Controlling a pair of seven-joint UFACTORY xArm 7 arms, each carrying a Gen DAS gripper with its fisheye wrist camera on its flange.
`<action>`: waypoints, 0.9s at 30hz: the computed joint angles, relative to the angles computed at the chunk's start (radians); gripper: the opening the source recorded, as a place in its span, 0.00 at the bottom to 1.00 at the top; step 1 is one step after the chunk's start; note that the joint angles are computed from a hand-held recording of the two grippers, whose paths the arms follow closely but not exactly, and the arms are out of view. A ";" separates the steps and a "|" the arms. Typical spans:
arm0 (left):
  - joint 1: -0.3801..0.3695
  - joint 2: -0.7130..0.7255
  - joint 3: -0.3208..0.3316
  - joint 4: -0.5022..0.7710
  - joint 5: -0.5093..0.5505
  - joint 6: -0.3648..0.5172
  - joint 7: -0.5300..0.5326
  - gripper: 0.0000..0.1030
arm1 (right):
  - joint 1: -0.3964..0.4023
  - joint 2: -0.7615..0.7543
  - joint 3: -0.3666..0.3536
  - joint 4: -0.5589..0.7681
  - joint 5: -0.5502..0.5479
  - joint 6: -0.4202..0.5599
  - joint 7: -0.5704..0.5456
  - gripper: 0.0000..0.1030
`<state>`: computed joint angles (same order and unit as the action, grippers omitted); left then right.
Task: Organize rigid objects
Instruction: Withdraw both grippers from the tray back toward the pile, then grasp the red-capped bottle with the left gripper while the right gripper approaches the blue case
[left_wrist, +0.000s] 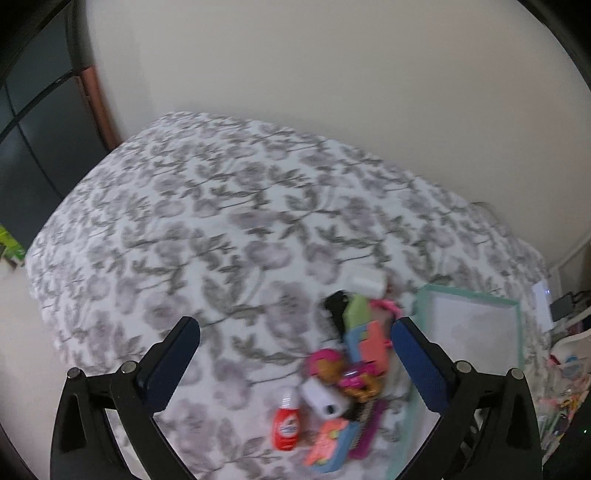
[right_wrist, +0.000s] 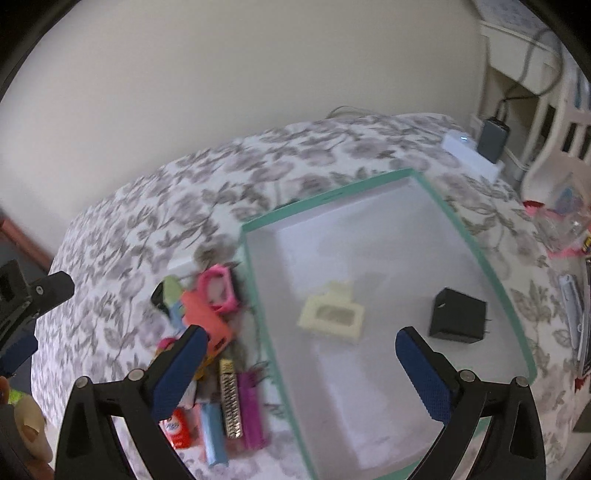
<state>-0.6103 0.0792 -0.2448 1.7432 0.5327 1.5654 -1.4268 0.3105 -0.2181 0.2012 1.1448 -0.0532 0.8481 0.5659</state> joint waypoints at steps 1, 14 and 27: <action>0.001 -0.014 0.001 -0.014 -0.007 0.015 -0.002 1.00 | 0.008 0.001 -0.003 0.000 0.023 -0.001 -0.015 1.00; 0.092 -0.141 -0.030 -0.252 -0.229 -0.066 -0.063 1.00 | 0.064 0.079 -0.003 0.052 0.164 0.148 -0.133 1.00; 0.135 -0.219 -0.021 -0.468 -0.439 -0.160 -0.032 1.00 | 0.099 0.113 0.018 0.062 0.148 0.210 -0.167 0.99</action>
